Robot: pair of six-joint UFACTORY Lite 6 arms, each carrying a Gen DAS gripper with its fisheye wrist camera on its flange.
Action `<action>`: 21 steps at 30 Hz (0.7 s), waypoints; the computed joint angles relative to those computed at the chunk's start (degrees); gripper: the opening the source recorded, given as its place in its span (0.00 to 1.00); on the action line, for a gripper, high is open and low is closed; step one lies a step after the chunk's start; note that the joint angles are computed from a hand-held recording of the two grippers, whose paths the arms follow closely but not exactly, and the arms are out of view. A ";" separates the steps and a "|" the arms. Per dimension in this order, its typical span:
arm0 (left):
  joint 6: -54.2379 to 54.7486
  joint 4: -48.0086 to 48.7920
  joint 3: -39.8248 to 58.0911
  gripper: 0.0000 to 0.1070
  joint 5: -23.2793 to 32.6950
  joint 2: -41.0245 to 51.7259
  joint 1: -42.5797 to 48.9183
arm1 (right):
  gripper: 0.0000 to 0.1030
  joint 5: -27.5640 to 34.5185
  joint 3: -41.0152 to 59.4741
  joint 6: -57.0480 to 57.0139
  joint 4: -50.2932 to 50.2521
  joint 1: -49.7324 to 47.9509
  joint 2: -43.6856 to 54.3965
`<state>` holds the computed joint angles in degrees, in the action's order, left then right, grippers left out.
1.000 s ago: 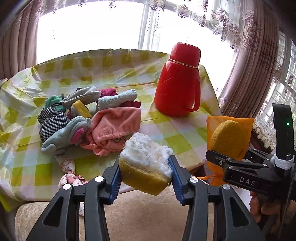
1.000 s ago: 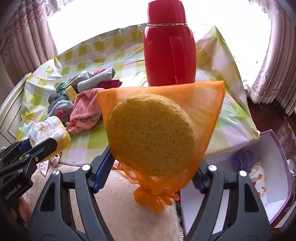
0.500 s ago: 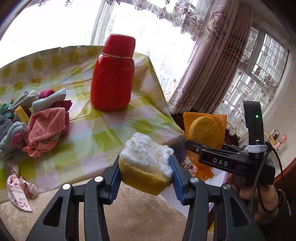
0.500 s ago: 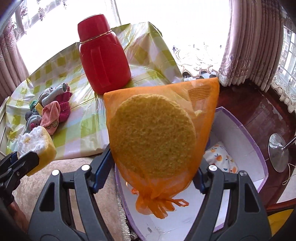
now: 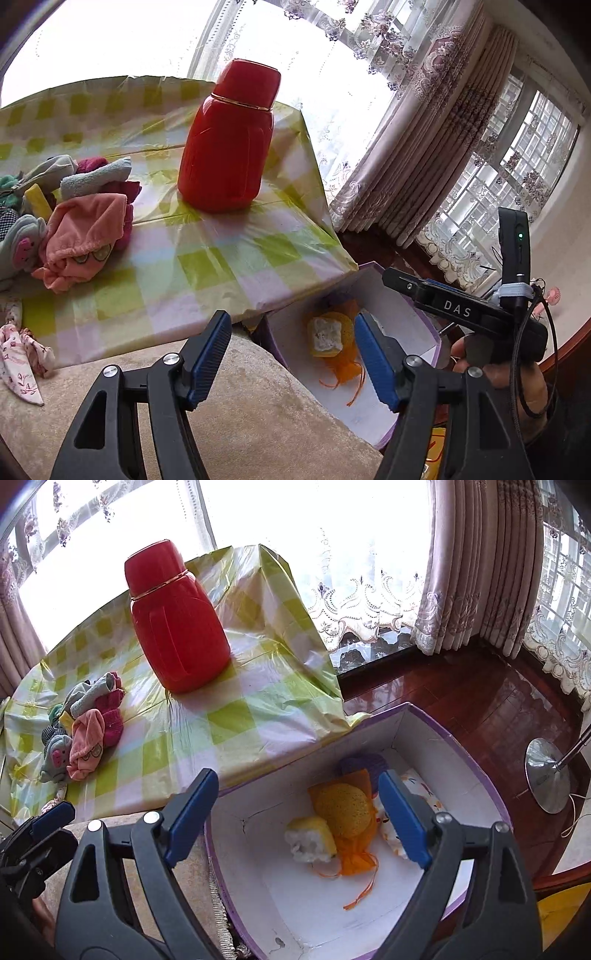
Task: Organize soft objects
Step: 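Carry the sponge and mesh bag into the white box while opening both grippers, then grasp the white floral cloth with the left gripper while the right gripper grasps the pink fleece hat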
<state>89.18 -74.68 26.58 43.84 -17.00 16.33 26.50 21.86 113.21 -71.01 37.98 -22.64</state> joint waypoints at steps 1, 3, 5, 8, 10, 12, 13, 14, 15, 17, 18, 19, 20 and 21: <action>0.22 -0.19 0.09 0.65 -0.28 0.36 0.67 | 0.87 -0.04 -0.02 0.57 -0.47 0.40 0.15; 0.11 -0.25 0.10 0.65 -0.43 0.49 2.03 | 0.87 0.16 0.74 1.81 -1.52 1.76 1.38; -0.14 -0.37 0.23 0.65 -0.40 0.76 3.44 | 0.87 0.56 2.20 2.03 -1.38 3.80 3.29; -0.36 -0.36 0.32 0.65 -0.82 0.67 6.09 | 0.87 0.99 5.68 2.78 -1.96 7.58 7.94; 0.03 -0.01 0.37 0.65 -0.38 0.69 9.14 | 0.87 0.70 8.17 3.48 -2.55 9.56 11.02; 0.74 0.50 0.46 0.65 0.56 0.82 13.09 | 0.87 0.35 10.58 4.60 -3.62 11.62 14.09; 1.41 0.65 0.73 0.65 1.49 1.35 15.56 | 0.87 0.52 11.98 4.83 -3.86 12.74 15.81; 1.98 0.90 0.98 0.65 2.36 1.95 18.07 | 0.87 0.84 13.24 5.09 -3.93 13.96 17.32; 2.45 1.20 1.42 0.65 3.15 2.93 20.45 | 0.87 0.57 14.42 5.48 -4.33 14.63 18.83; 3.33 1.64 2.80 0.65 4.30 5.83 25.08 | 0.87 -0.20 16.92 5.04 -3.98 15.58 21.76; 3.45 1.99 3.69 0.64 4.93 7.46 27.41 | 0.86 -0.51 18.26 4.55 -3.59 15.96 23.29; 3.32 2.34 4.73 0.64 5.40 9.17 29.37 | 0.86 -0.90 19.51 4.49 -3.55 16.38 24.78; 3.29 2.61 5.75 0.64 5.67 10.83 31.21 | 0.86 -1.38 20.49 5.32 -4.29 16.77 25.99; 3.39 2.67 6.69 0.63 5.69 12.35 32.86 | 0.86 -2.04 21.36 6.30 -5.18 17.00 27.04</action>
<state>92.58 -72.01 33.27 49.53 -4.65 49.19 24.46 43.22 119.51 -76.19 54.98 4.40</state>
